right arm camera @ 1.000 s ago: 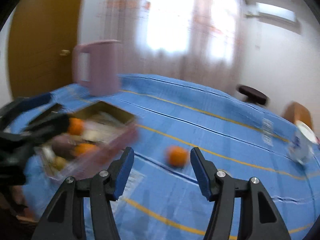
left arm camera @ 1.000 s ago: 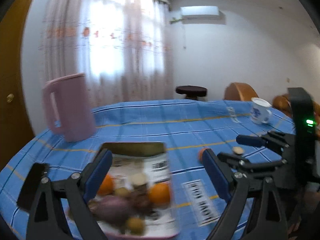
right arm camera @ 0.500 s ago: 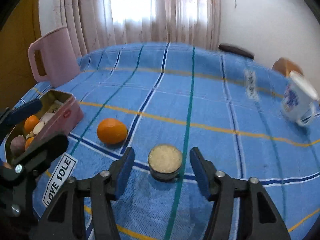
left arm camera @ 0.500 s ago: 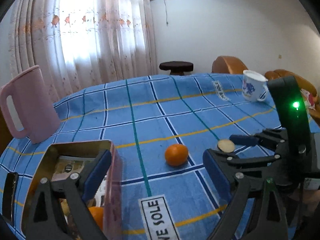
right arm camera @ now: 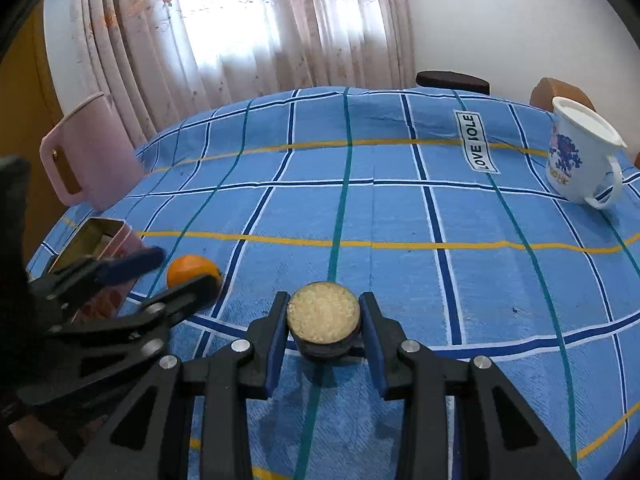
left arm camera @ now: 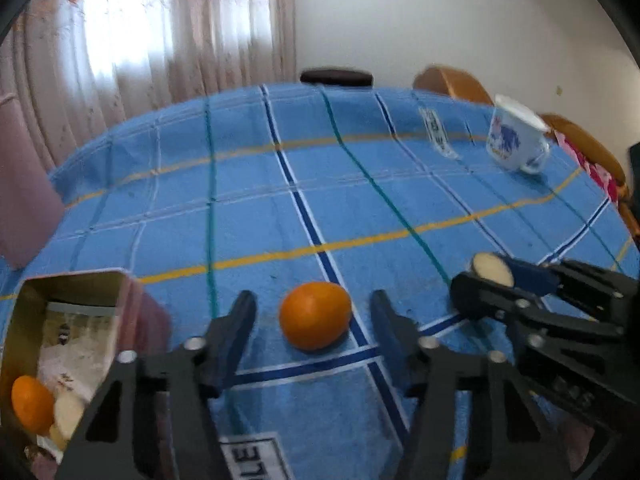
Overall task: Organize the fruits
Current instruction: 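Grasp a tangerine with the left tool while the right tool grasps a beige cake slice, then carry the tangerine and cake slice over the tin with both tools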
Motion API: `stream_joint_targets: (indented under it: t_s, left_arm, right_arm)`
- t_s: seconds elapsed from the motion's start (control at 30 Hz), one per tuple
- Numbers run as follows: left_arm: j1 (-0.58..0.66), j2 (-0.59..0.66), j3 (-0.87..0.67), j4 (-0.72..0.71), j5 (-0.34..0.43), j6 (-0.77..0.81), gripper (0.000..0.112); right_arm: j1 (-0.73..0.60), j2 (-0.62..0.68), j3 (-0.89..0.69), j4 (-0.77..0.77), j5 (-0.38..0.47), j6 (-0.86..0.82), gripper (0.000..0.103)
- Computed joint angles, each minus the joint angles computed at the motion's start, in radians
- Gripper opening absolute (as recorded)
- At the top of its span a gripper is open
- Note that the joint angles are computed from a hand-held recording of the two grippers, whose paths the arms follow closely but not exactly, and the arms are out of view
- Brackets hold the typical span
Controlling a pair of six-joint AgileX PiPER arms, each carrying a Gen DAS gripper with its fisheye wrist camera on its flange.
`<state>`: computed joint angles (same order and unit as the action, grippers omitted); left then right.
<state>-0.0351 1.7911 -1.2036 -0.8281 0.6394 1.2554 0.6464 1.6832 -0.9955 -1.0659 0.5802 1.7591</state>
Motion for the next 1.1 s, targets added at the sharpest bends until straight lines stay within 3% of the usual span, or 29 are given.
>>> stream_joint_targets:
  t_s: [0.07,0.1,0.17,0.23,0.37,0.5,0.73,1.1]
  left_arm:
    - [-0.016,0.039,-0.05,0.087,0.037,-0.095,0.047]
    - [-0.008,0.04,-0.054,0.07,0.047,-0.085,0.04]
    - [0.004,0.042,-0.053,0.048,0.063,-0.069,0.04]
    - [0.029,0.031,-0.037,-0.009,0.084,-0.017,0.04]
    - [0.068,-0.044,0.061,-0.159,0.045,0.159,0.04]
    - [0.105,-0.109,0.152,-0.333,0.021,0.349,0.04]
    - [0.178,-0.171,0.24,-0.551,0.057,0.581,0.04]
    - [0.273,-0.213,0.309,-0.667,0.136,0.725,0.04]
  right_arm:
    - [0.016,0.003,-0.007,-0.012,0.019,0.002,0.037]
    - [0.02,0.004,-0.009,-0.017,0.026,0.003,0.037]
    - [0.03,-0.005,0.002,-0.05,0.032,0.031,0.037]
    - [0.039,-0.018,0.021,-0.097,0.031,0.077,0.037]
    - [0.057,-0.037,0.041,-0.167,0.039,0.138,0.037]
    - [0.101,-0.042,0.05,-0.233,0.098,0.192,0.037]
    - [0.181,-0.041,0.055,-0.315,0.214,0.256,0.037]
    - [0.268,-0.024,0.055,-0.398,0.321,0.324,0.037]
